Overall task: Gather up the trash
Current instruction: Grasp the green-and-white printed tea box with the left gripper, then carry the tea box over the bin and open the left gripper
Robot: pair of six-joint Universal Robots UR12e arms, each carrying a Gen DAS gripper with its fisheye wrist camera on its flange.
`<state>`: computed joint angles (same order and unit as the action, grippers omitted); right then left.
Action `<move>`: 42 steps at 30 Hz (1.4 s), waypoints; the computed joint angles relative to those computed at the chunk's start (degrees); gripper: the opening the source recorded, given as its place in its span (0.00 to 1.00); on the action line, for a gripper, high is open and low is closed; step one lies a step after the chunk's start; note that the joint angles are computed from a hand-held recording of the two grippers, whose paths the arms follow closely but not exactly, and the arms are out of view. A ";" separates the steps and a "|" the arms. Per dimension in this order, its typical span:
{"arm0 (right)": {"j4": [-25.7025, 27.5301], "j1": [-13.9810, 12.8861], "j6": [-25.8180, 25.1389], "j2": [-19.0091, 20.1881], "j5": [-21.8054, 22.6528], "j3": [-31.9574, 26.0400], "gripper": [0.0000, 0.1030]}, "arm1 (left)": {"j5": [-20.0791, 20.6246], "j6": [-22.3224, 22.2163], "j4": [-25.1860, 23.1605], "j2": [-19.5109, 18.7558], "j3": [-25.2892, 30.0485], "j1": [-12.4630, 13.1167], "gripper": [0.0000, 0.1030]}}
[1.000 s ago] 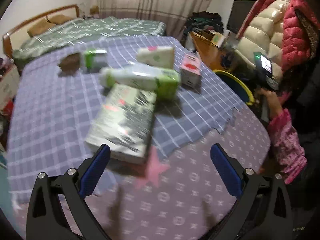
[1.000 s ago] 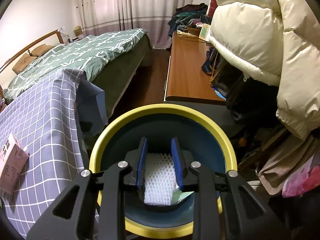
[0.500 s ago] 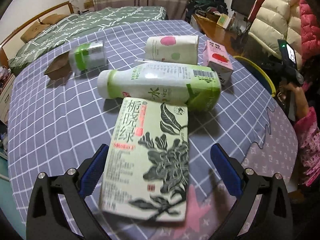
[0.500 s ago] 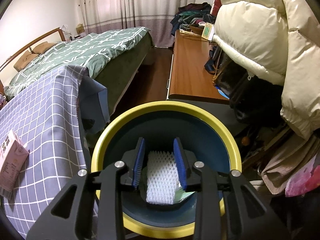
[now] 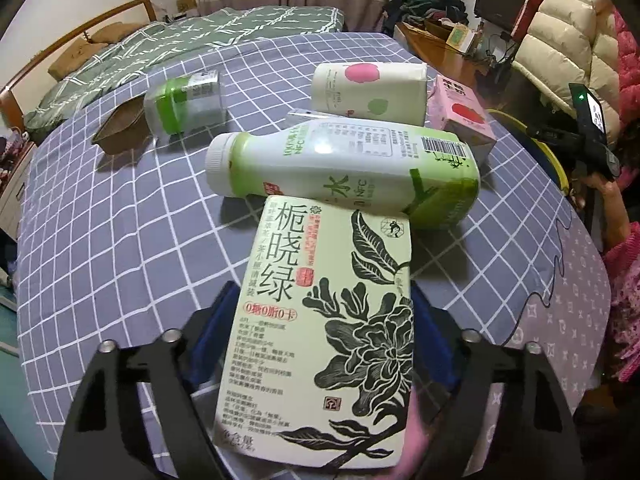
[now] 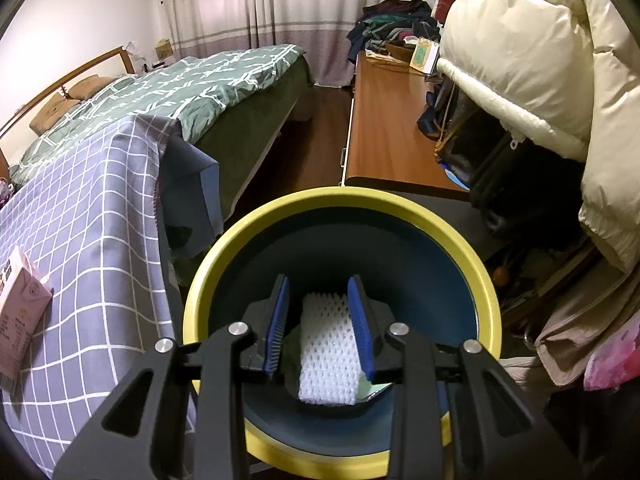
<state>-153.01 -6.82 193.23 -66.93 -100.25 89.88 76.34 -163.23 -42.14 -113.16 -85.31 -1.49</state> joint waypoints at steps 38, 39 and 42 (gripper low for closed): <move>-7.94 -2.59 -3.52 -9.66 1.97 10.83 0.35 | -9.90 6.16 -5.58 -7.35 17.17 -10.78 0.71; -8.09 -2.83 -3.58 -9.93 2.17 11.13 0.35 | -9.60 6.25 -6.11 -8.42 18.85 -11.52 0.71; -8.27 -3.37 -3.74 -10.28 2.31 11.48 0.37 | -8.77 6.93 -6.54 -11.26 22.89 -13.49 0.71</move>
<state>-161.28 -10.19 189.49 -77.21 -97.94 101.36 67.57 -156.30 -48.68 -124.42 -62.42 -14.98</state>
